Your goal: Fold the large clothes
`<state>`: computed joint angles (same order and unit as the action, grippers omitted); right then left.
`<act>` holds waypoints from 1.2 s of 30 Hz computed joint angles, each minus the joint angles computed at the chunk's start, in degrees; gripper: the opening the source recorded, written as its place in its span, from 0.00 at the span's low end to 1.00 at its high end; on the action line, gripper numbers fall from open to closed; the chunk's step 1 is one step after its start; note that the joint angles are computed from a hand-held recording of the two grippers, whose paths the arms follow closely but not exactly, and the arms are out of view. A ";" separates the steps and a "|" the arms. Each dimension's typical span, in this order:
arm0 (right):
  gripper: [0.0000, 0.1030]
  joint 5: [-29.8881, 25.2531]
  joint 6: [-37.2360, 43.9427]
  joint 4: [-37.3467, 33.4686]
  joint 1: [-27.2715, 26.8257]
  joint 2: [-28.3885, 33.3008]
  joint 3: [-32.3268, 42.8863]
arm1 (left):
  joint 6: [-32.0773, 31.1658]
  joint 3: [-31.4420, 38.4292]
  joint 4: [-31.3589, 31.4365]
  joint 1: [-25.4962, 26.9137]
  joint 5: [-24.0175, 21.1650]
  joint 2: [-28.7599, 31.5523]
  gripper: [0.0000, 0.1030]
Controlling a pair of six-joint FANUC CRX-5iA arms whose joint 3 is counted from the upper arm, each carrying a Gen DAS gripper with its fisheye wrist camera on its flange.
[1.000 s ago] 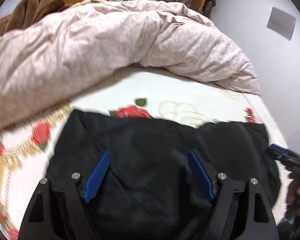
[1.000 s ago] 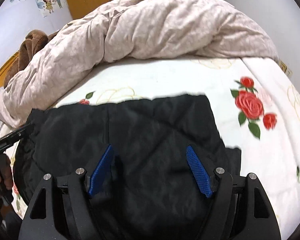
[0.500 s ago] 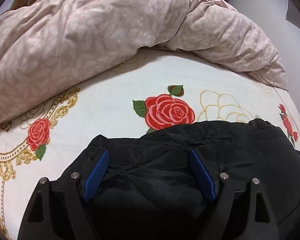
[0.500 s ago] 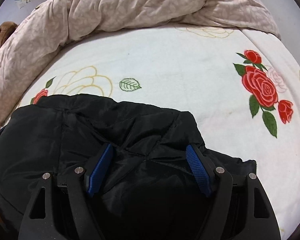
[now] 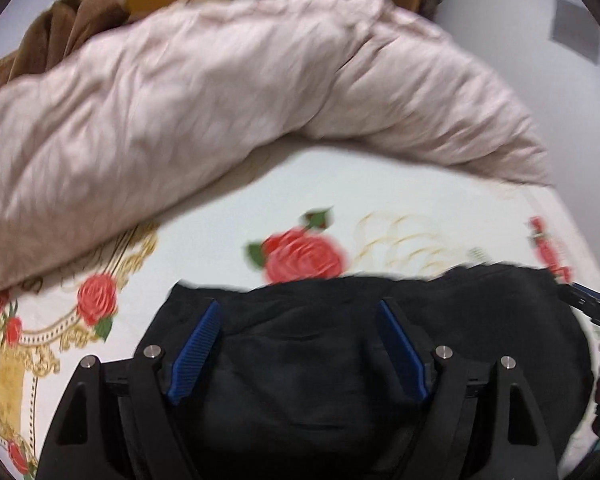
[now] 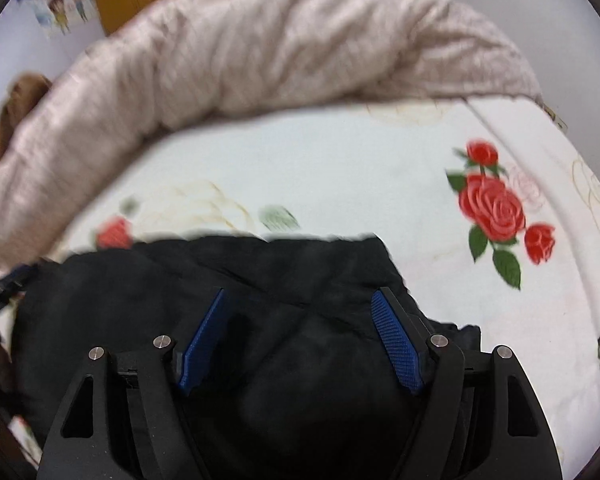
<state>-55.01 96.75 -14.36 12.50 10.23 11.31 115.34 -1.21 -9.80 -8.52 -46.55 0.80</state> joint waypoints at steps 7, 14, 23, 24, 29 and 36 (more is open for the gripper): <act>0.72 -2.34 3.34 -0.88 3.63 1.08 1.50 | -6.14 4.84 7.59 -3.38 1.36 6.42 0.79; 0.72 -3.90 5.10 -1.69 3.41 6.36 2.86 | -7.17 8.27 8.98 -3.78 -1.91 13.68 0.79; 0.72 -1.41 5.06 -1.11 3.96 7.53 1.58 | -5.54 8.28 7.08 -4.50 -0.85 15.37 0.79; 0.72 -0.85 4.72 -0.56 4.26 7.43 1.17 | -5.48 8.55 6.91 -4.54 -1.10 15.56 0.79; 0.71 -1.03 4.24 -0.44 4.18 6.46 1.13 | -7.82 9.93 9.69 -3.40 -4.37 15.18 0.74; 0.71 2.63 5.30 -2.78 -0.80 -1.73 -2.86 | -9.78 -2.24 4.90 1.34 2.53 -0.90 0.73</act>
